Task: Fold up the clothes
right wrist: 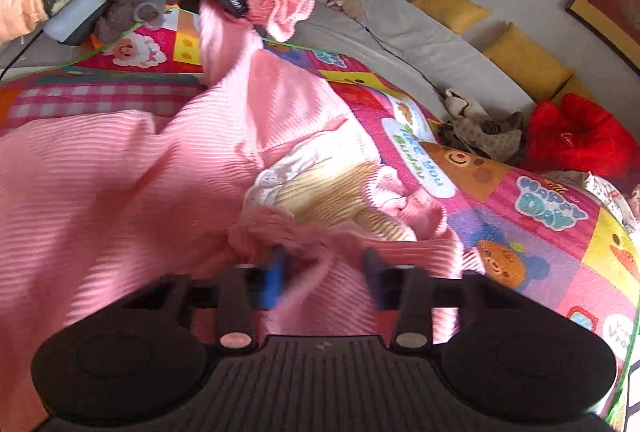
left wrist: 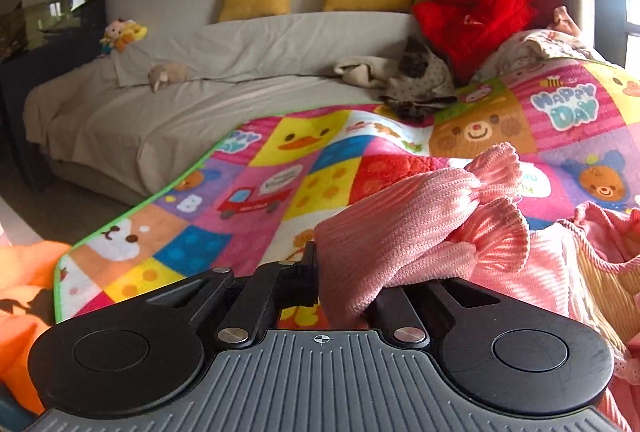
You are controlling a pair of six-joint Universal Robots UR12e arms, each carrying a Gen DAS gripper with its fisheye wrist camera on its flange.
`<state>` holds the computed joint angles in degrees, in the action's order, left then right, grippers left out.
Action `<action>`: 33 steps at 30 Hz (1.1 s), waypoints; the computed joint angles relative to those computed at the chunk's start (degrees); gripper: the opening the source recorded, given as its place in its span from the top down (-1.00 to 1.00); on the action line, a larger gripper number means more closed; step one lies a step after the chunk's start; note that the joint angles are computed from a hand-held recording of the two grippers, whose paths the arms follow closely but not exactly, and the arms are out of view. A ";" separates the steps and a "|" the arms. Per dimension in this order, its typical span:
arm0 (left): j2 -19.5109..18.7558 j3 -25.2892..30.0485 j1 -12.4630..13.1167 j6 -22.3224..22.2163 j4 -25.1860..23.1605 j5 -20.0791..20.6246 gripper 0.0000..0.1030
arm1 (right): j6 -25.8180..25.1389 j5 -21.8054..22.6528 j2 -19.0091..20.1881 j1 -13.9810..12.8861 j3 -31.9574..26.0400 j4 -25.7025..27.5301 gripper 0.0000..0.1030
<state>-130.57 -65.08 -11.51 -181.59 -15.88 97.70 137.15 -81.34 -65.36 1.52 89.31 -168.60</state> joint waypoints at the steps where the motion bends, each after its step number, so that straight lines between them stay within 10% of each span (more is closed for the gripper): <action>1: -0.06 -0.10 0.18 -0.54 0.19 -0.30 0.88 | 1.82 -1.91 0.82 -0.35 -1.00 -4.03 1.00; 5: -0.55 0.05 1.03 -4.21 1.15 -2.12 0.87 | 8.80 -15.93 6.31 -2.17 -9.23 -16.83 1.00; 7: -0.77 0.33 1.22 -5.32 0.98 -2.23 0.86 | 16.47 -16.26 6.54 -4.34 -11.63 -13.94 1.00; 10: -1.47 1.39 1.07 -5.00 -0.52 -1.38 0.86 | 22.61 -2.31 2.31 -7.07 -7.82 -6.58 0.97; 12: -2.21 2.70 0.89 -5.52 -2.38 -0.64 0.86 | 16.48 5.84 -0.27 -6.67 -3.95 -2.22 0.72; 14: -2.76 3.71 0.69 -6.11 -3.73 -0.01 0.87 | 8.80 12.23 -2.19 -5.49 -0.77 2.31 0.04; 17: -2.98 4.13 0.45 -5.62 -4.08 0.73 0.87 | -0.91 16.27 -3.66 -3.11 1.59 10.02 0.03; 21: -2.59 3.73 0.52 -4.72 -3.64 0.98 0.87 | -9.13 9.24 -2.23 -0.59 3.38 4.06 0.11; 22: -2.50 3.63 0.57 -4.53 -3.48 0.99 0.87 | -7.32 8.46 -1.60 -0.73 2.38 3.35 0.79; 23: -2.42 3.53 0.63 -4.34 -3.32 1.00 0.87 | -4.87 7.79 -0.83 -0.92 1.42 1.81 0.87; 28: -2.57 3.81 1.20 -5.98 -0.92 1.54 0.87 | 2.77 -4.64 5.86 -2.53 -8.11 -21.22 0.88; 33: -3.09 4.46 1.65 -8.10 -1.24 4.15 0.87 | 19.12 -20.90 10.78 -6.27 -17.15 -19.47 0.88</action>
<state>-133.66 -60.61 -9.86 -189.70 -17.12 101.85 156.27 -102.24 -54.58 -4.74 72.16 -188.07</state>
